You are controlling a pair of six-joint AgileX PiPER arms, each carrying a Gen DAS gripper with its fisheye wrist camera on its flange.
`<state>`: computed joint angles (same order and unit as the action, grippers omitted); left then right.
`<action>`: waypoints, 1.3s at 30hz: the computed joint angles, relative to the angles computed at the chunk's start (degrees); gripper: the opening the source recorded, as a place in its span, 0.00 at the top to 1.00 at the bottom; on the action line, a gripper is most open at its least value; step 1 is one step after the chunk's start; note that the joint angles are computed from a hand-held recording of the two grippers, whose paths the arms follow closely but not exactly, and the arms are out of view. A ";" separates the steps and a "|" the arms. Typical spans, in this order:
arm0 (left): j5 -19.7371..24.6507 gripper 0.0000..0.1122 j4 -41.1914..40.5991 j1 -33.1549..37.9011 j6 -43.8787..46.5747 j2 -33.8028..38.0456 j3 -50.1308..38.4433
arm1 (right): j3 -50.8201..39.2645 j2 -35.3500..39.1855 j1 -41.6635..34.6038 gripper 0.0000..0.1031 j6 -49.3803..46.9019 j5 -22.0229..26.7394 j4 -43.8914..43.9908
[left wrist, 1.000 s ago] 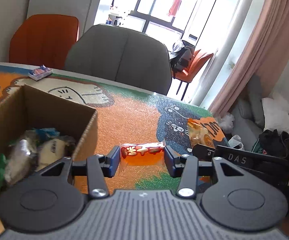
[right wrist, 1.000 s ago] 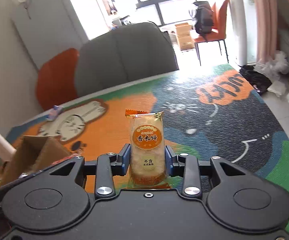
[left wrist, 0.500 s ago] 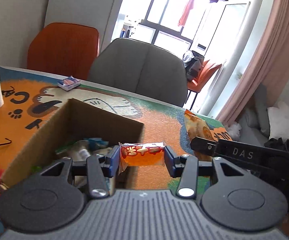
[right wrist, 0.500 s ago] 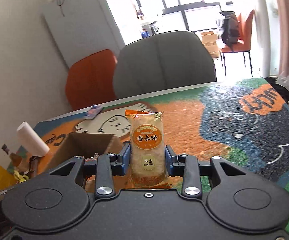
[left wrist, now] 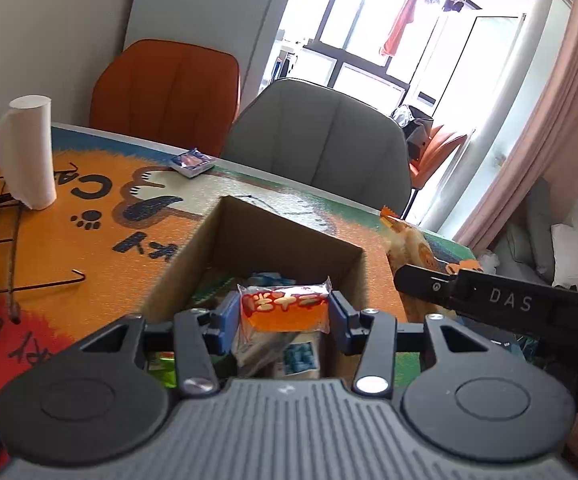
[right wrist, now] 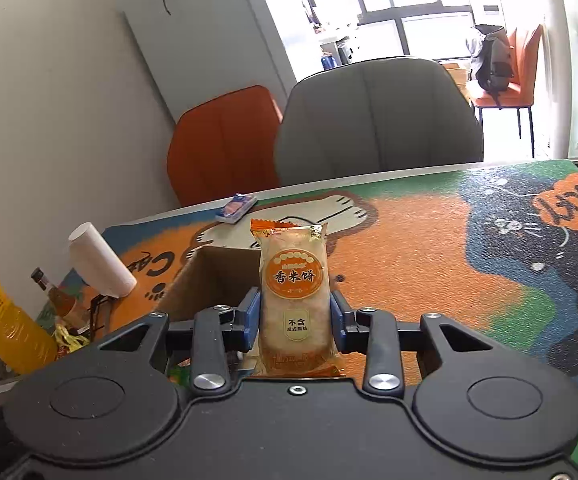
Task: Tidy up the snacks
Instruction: 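Carry the orange candy and yellow bread bun over the cardboard box, then open both grippers to drop the two snacks into the box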
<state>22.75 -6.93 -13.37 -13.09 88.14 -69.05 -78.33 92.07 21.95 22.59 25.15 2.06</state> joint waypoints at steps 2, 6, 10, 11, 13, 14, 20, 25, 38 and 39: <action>0.38 0.59 -1.03 1.20 1.64 -0.45 0.37 | -0.63 0.43 1.13 0.67 1.74 0.06 -1.36; 1.20 0.59 -4.23 3.61 6.01 -0.76 0.70 | -2.05 1.61 2.72 0.67 3.70 0.32 -2.86; 2.19 0.58 -7.23 5.28 9.57 0.00 0.18 | -2.97 2.68 3.47 0.67 4.22 0.40 -2.80; 2.58 0.57 -7.73 5.51 10.01 0.18 0.07 | -3.19 2.92 3.66 0.67 4.57 0.45 -3.13; 2.65 0.54 -7.56 5.82 9.31 0.45 0.02 | -3.58 3.34 3.98 0.67 4.86 0.62 -3.47; 2.37 0.52 -7.06 5.92 8.40 0.29 0.25 | -4.00 3.82 4.25 0.67 5.27 0.69 -3.86; 1.97 0.42 -9.66 7.44 10.94 -1.09 0.96 | -5.24 4.99 4.61 0.67 5.67 1.23 -3.82; 2.76 0.39 -9.52 8.42 11.10 -1.91 1.23 | -5.99 5.95 3.82 0.66 0.85 0.20 2.75; 2.31 0.25 -2.28 6.28 5.56 -1.43 1.45 | -2.76 3.11 2.07 0.45 -0.56 0.02 4.02; 2.29 0.25 -1.63 5.86 5.00 -1.38 1.45 | -2.13 2.50 1.67 0.45 -0.89 0.03 4.20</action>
<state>25.05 -8.56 -7.51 -8.10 86.77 -67.60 -80.46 94.57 23.62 21.71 25.18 6.25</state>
